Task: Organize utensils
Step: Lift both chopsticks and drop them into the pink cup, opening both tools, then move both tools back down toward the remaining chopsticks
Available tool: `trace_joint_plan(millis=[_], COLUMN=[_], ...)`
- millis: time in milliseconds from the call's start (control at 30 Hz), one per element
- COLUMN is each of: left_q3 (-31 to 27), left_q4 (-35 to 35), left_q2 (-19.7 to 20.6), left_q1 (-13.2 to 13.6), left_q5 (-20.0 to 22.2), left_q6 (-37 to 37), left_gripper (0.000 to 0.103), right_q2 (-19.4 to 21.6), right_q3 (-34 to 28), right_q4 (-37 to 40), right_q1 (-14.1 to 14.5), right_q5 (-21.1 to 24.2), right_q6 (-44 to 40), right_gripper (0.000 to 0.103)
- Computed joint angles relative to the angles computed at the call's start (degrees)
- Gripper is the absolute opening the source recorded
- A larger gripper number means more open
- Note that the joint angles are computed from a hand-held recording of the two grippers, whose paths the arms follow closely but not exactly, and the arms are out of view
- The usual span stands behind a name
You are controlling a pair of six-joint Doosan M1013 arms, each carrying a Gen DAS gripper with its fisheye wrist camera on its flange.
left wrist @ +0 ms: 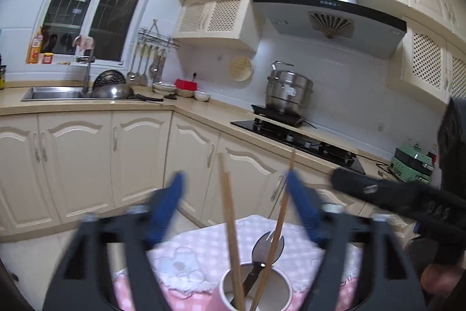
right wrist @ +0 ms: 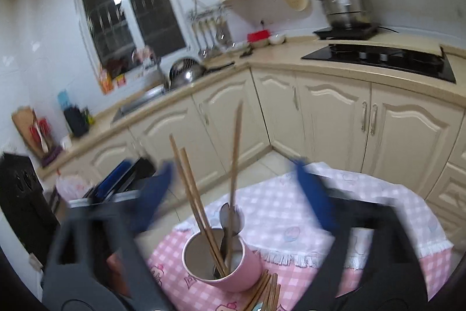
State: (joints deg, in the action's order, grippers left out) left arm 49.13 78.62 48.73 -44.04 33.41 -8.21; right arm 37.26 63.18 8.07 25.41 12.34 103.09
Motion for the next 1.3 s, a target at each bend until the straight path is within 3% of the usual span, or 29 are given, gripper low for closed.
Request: trace_joint_plan(millis=[133,233,567,1300], left_q3=[1.5,2.2,4.2,8.1], left_q4=[-2.5,-5.0,-10.2,-16.0], left_q2=[-1.4,-2.0,-3.8,-6.2], left_q1=[-0.4,-0.7,-1.8,-2.9], left_q5=[1.6,2.4,5.3,5.0], left_q6=[4.1,7.1,13.4,18.0], left_gripper=[0.096,0.098,0.098,0.098], right_q2=[-0.9,-1.5,-3.2,-6.4], right_q3=[1.5,2.6,5.4,9.4], right_q4=[0.9,2.1,-1.3,-6.5], right_q1=[-0.6,-1.0,-1.2,-0.5], right_q5=[1.3,1.9,3.6,7.3], right_q6=[1.4,0.9,3.8,7.8], right_gripper=[0.097,0.097,0.097,0.097])
